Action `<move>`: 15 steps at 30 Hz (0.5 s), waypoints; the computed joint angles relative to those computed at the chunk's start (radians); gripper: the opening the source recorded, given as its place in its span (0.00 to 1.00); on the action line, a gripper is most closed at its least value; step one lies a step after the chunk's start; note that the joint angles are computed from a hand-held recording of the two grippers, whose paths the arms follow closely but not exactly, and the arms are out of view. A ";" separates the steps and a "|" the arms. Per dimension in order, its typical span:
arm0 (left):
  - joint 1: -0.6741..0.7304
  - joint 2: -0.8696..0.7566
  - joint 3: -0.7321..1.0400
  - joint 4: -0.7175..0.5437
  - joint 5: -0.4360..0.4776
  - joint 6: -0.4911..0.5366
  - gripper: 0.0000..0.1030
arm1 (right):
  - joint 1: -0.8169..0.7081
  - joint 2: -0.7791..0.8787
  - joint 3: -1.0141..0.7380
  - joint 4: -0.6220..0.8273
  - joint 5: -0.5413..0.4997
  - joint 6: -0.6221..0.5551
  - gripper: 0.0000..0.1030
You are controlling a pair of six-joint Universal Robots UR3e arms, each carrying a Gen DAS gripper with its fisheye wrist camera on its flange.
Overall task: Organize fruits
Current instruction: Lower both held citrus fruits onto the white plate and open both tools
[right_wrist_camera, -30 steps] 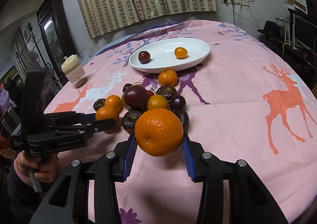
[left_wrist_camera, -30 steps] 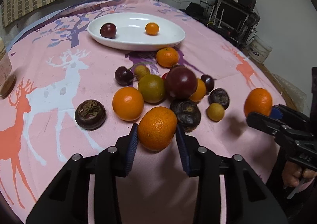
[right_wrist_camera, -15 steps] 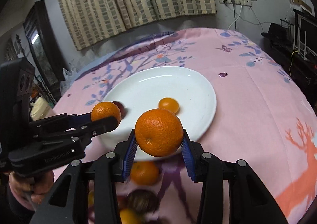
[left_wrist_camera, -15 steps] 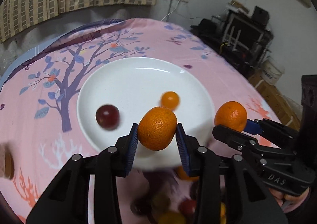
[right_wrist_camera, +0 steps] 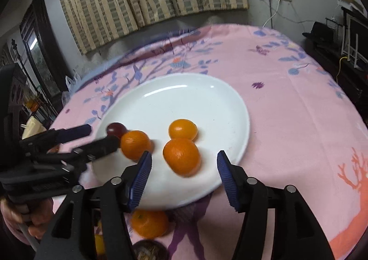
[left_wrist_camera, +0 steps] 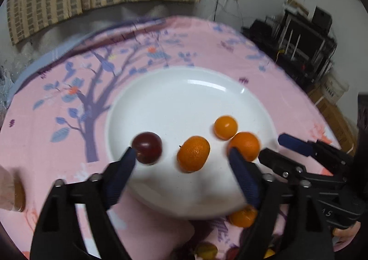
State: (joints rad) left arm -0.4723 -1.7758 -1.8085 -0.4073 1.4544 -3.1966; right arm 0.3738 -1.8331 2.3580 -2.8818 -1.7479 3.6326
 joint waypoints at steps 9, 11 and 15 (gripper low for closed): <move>0.202 0.535 -0.602 0.180 -0.054 0.073 0.93 | 0.567 0.068 0.010 -0.050 -0.299 0.291 0.61; 0.296 0.636 -0.734 0.178 -0.131 0.117 0.93 | 0.635 0.135 -0.042 -0.020 -0.326 0.324 0.61; 0.376 0.745 -0.834 0.105 -0.140 0.164 0.93 | 0.686 0.224 -0.133 0.063 -0.369 0.362 0.61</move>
